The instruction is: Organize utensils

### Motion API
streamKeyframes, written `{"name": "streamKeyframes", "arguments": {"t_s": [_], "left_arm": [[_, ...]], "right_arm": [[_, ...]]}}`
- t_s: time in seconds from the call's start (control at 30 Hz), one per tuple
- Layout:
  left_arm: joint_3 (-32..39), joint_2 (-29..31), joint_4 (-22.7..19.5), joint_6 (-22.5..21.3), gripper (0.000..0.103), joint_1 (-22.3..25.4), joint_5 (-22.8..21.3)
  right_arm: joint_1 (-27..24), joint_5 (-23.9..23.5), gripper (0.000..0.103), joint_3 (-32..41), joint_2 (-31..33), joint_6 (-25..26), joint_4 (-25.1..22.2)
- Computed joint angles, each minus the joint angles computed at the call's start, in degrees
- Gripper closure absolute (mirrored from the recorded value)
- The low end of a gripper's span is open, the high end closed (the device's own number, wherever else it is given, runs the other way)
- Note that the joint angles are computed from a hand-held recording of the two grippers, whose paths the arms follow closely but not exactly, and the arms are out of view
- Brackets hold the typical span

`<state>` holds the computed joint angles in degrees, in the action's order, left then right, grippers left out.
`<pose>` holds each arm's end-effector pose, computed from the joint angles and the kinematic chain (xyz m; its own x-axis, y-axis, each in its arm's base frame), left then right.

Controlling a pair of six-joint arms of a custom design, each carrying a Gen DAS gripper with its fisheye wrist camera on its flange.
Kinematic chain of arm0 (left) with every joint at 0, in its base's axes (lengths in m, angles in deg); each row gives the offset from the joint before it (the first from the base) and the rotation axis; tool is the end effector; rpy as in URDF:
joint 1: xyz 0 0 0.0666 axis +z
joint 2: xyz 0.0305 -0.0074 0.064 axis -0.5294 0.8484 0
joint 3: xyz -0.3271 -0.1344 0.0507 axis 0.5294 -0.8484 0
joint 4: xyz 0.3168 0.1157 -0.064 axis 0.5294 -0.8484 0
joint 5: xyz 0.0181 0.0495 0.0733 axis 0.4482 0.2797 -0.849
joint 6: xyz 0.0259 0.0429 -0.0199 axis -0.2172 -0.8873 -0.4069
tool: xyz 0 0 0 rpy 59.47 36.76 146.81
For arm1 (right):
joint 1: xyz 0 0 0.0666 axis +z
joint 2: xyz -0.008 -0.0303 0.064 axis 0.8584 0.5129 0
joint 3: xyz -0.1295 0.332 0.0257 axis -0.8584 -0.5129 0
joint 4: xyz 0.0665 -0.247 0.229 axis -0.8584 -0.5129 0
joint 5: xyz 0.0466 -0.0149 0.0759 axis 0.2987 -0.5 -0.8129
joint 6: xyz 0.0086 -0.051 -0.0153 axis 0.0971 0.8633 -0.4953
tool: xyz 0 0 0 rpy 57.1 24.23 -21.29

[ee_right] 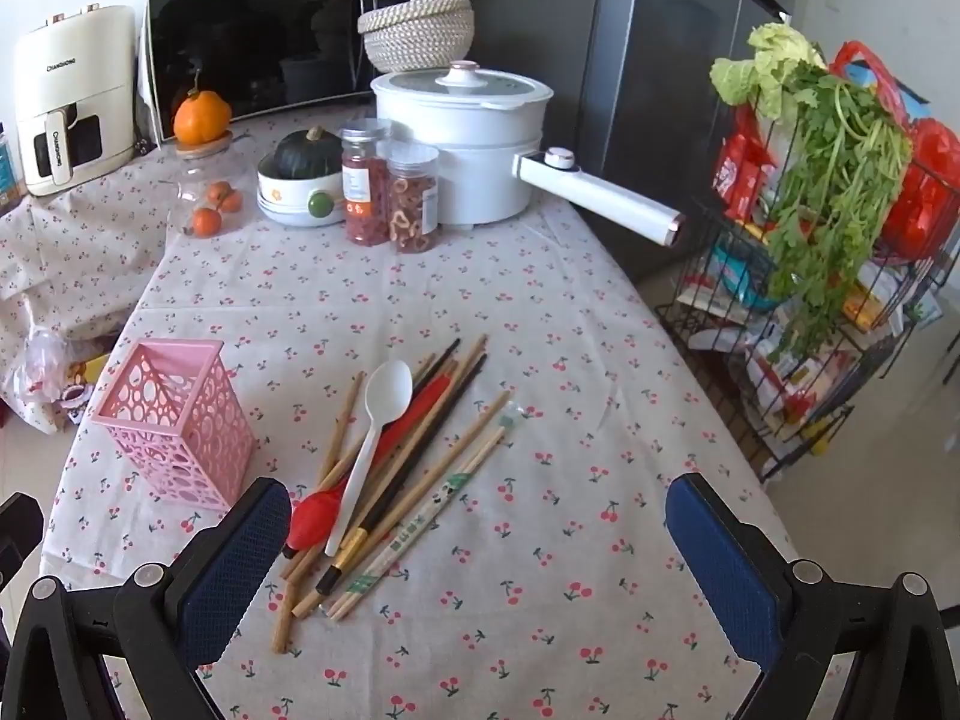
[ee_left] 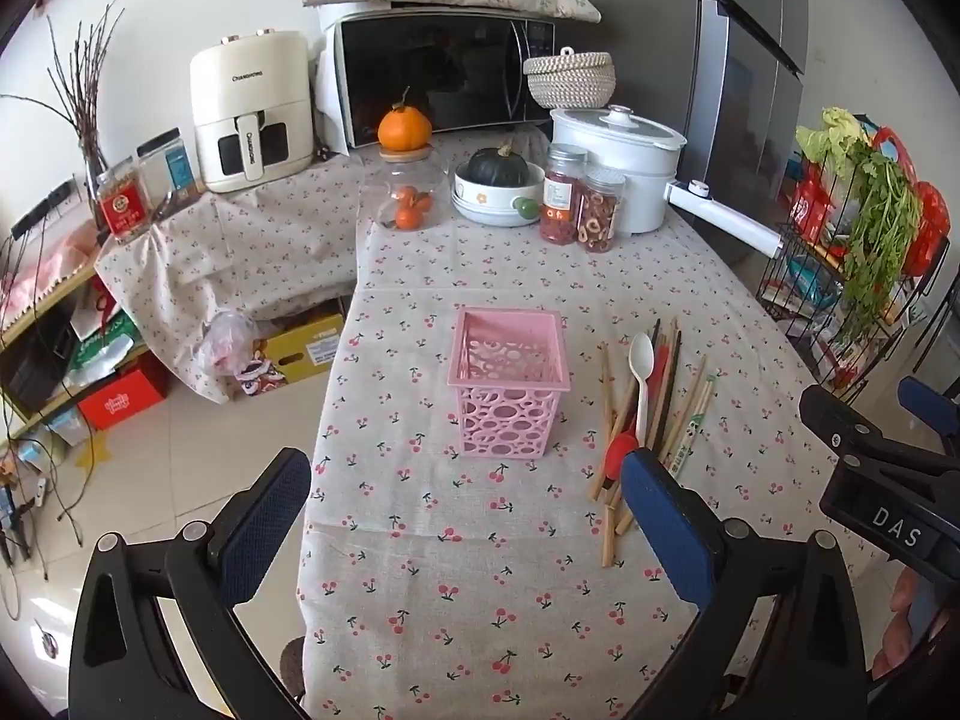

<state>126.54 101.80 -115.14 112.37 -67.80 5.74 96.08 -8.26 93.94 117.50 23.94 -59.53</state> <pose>0.4356 -0.2906 0.4531 -0.6826 -0.1876 -0.7063 -0.2728 0.9620 0.0081 0.4853 0.3464 0.4632 -0.6620 -0.1582 -0.7327 -0.1465 0.9859 -0.0805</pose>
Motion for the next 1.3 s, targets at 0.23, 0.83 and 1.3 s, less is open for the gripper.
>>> {"name": "streamKeyframes", "arguments": {"t_s": [0.23, 0.83, 1.3], "left_arm": [[0.78, 0.37, -0.49, 0.16, 0.0, -0.11, -0.02], [0.78, 0.13, -0.17, -0.36, 0.0, 0.0, -0.21], [1.75, 0.05, -0.45, -0.57, 0.0, 0.14, -0.38]], "right_arm": [[0.06, -0.08, 0.0, -0.24, -0.12, 0.32, 0.26], [0.12, 0.01, 0.0, -0.32, -0.2, 0.36, 0.39], [0.34, 0.4, 0.0, 0.25, -0.19, -0.07, 0.45]]}}
